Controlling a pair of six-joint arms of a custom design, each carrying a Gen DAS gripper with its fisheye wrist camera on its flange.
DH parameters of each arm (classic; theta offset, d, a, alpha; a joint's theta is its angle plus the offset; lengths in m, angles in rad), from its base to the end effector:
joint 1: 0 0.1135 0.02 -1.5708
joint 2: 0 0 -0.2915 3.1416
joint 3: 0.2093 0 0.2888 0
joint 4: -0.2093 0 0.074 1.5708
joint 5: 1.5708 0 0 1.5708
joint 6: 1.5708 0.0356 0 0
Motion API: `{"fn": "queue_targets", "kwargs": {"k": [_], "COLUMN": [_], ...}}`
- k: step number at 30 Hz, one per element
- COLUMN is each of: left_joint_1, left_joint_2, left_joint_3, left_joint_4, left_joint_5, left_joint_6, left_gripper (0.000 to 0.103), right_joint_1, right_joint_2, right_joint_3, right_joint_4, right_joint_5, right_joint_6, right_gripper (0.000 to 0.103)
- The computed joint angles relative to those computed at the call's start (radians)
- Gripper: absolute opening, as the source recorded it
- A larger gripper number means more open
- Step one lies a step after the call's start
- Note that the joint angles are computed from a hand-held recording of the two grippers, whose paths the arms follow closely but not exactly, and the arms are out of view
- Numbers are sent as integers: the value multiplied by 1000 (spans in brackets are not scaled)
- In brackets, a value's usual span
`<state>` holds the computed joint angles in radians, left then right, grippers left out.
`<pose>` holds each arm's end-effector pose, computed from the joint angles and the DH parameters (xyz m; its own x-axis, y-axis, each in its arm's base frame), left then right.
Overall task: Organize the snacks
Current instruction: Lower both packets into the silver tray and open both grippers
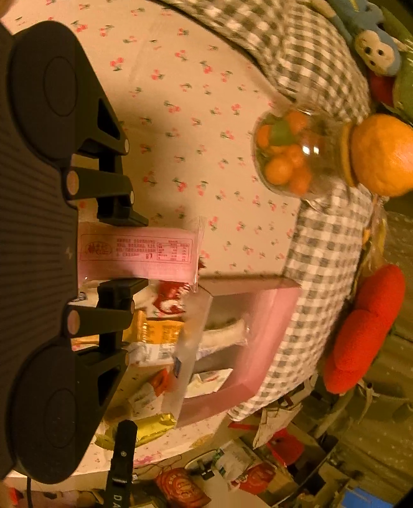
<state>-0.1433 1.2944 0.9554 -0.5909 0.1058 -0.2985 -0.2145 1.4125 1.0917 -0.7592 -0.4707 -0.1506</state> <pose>0.2887 -0.0455 0.2689 -0.8184 -0.1774 -0.5466 -0.0378 0.9657 -0.2567 0.3072 -0.0504 0.2760 -0.8491 0.0481 -0.5260 -0.1482 0.9341 0.3247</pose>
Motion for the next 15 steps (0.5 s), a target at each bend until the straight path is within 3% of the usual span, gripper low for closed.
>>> {"fn": "queue_targets", "kwargs": {"k": [8,15], "left_joint_1": [-23,-67], "left_joint_2": [108,220], "left_joint_3": [105,213], "left_joint_4": [22,78], "left_joint_5": [4,9], "left_joint_6": [-15,-16], "left_gripper": [29,29], "right_joint_1": [-4,9], "right_joint_2": [74,185], "right_joint_3": [120,238], "right_joint_4": [-8,42], "right_joint_5": [2,4], "right_joint_6": [26,120], "right_gripper": [49,49]}}
